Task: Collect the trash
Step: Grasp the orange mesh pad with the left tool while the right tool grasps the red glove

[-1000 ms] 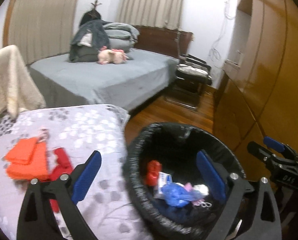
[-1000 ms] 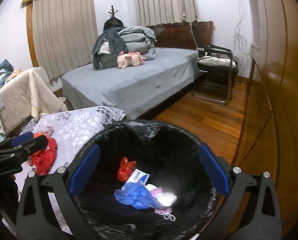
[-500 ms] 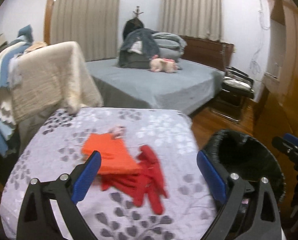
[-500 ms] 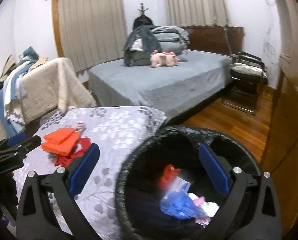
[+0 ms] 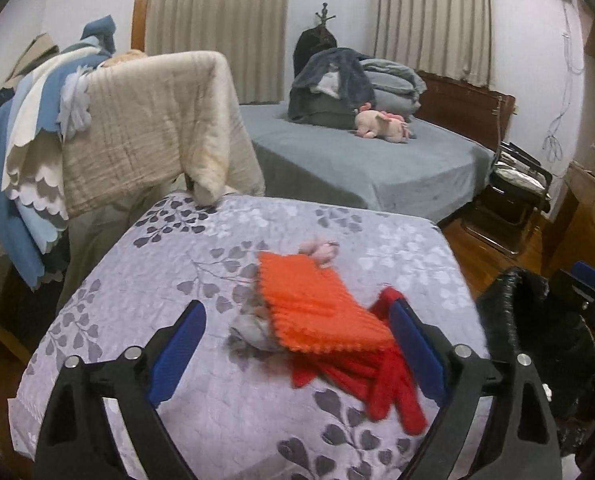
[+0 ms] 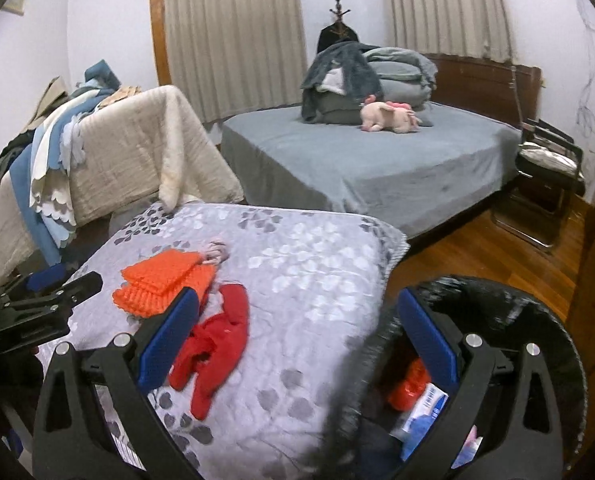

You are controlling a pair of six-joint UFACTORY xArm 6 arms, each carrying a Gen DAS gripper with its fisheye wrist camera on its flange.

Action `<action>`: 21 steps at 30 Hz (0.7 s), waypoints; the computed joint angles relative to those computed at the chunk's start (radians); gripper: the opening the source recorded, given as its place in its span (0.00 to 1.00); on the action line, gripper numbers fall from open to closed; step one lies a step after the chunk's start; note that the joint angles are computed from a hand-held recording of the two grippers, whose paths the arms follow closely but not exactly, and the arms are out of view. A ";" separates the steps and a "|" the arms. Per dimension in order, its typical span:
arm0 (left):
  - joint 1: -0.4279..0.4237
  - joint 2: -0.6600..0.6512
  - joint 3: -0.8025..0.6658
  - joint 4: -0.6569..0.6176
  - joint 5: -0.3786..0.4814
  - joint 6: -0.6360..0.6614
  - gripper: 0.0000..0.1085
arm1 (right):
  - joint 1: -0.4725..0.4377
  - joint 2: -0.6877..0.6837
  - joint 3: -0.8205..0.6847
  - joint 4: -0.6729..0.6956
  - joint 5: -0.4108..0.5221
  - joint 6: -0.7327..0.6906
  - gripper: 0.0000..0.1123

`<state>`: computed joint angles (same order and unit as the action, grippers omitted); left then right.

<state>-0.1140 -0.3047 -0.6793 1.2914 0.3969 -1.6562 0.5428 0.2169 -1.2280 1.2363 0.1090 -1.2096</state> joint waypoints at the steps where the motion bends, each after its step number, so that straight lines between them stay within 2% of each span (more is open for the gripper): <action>1: 0.015 0.011 -0.003 0.006 -0.011 -0.002 0.82 | 0.008 0.017 -0.016 -0.004 -0.004 0.005 0.86; 6: 0.089 0.086 -0.032 0.016 -0.085 0.002 0.77 | 0.038 0.119 -0.095 -0.118 -0.008 0.124 0.85; 10: 0.132 0.130 -0.047 0.029 -0.134 -0.005 0.75 | 0.050 0.198 -0.143 -0.316 0.009 0.311 0.73; 13: 0.159 0.165 -0.067 0.039 -0.166 -0.012 0.75 | 0.054 0.238 -0.173 -0.404 0.015 0.397 0.71; 17: 0.191 0.231 -0.112 0.033 -0.207 0.019 0.72 | 0.055 0.289 -0.222 -0.518 0.025 0.501 0.68; 21: 0.228 0.316 -0.164 -0.043 -0.276 0.116 0.66 | 0.049 0.334 -0.272 -0.601 0.035 0.576 0.67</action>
<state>0.1140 0.0109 -0.8428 1.2489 0.1204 -1.5403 0.5920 0.5507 -1.4998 0.6356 0.1440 -0.6341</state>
